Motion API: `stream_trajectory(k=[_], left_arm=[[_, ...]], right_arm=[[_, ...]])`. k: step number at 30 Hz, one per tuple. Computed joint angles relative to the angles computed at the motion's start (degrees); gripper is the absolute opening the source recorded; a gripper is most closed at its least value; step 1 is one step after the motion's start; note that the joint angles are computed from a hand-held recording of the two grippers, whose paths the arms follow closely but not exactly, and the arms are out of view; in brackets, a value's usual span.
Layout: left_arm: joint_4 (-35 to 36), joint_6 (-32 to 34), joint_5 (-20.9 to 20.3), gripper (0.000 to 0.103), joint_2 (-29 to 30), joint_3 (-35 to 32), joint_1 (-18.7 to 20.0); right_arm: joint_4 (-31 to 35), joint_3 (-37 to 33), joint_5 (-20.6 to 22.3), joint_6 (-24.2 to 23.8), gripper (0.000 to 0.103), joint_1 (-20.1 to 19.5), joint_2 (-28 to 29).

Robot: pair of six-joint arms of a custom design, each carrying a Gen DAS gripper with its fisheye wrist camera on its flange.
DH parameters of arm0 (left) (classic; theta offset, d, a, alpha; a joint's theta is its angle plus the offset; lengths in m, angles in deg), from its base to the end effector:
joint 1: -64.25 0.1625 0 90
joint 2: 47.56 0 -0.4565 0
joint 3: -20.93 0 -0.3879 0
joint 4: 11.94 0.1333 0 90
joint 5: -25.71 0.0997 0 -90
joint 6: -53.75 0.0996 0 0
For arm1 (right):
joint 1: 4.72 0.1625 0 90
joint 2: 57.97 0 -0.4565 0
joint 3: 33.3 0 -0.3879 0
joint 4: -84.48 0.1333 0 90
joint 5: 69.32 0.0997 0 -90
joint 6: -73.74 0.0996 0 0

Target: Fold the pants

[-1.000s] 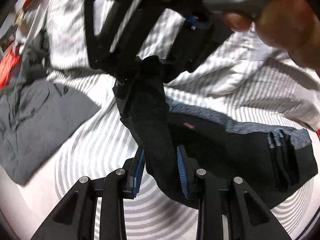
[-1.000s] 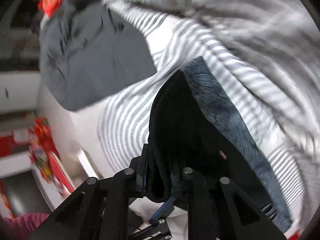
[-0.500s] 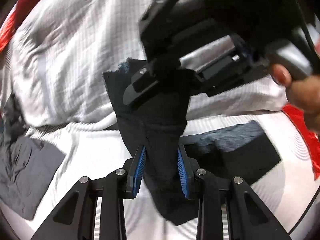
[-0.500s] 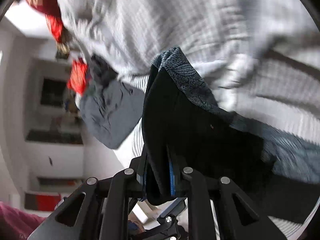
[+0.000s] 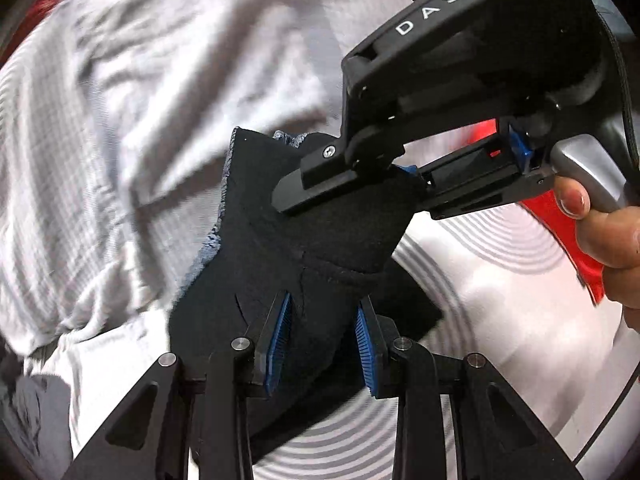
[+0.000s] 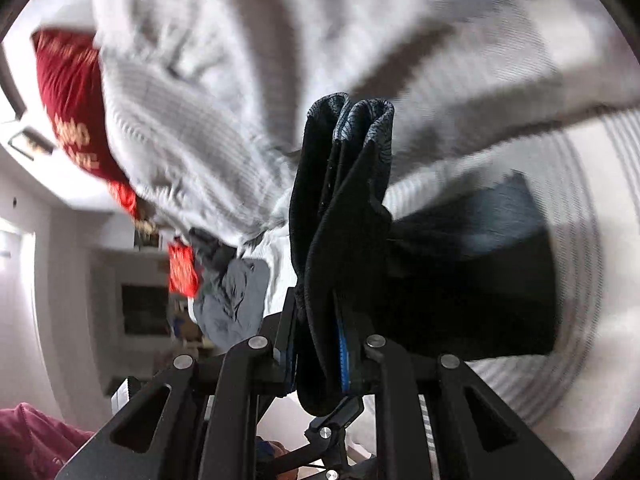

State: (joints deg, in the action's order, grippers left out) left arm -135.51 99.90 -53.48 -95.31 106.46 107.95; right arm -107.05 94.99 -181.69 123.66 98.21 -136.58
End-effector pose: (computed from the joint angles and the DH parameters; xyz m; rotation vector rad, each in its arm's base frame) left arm -0.4052 -0.5975 0.1579 2.1379 2.0341 0.1081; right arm 0.1993 -0.4418 0.3358 1.0810 2.4297 -1.3710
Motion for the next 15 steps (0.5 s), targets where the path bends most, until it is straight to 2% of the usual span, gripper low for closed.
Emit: stream_trajectory(k=[4, 7, 11, 13, 14, 15], left_arm=[[-2.3, 1.7, 3.2, 0.033, 0.1, 5.8, -1.5], [-4.4, 3.1, 6.8, 0.033, 0.6, 9.4, -1.8], [-7.2, 5.7, 9.8, 0.034, 0.8, 12.5, -1.9], [-8.1, 7.4, 10.0, 0.042, 0.3, 13.8, -2.2], [-7.7, 7.7, 9.6, 0.05, -0.1, 14.2, -2.3], [-5.8, 7.6, 8.7, 0.054, -0.5, 13.6, -2.2]], right_arm=[[-10.9, 9.4, 2.8, 3.0, 0.017, -4.5, -0.7], [-21.7, 15.6, 8.0, 4.3, 0.017, -10.0, 2.5], [-31.7, 19.8, 12.5, 5.5, 0.017, -14.5, 7.5], [-35.2, 21.1, 13.3, 6.1, 0.018, -15.3, 9.1], [-35.4, 21.3, 13.2, 6.3, 0.018, -15.2, 9.1], [-34.3, 21.0, 12.5, 6.2, 0.019, -14.8, 9.0]])
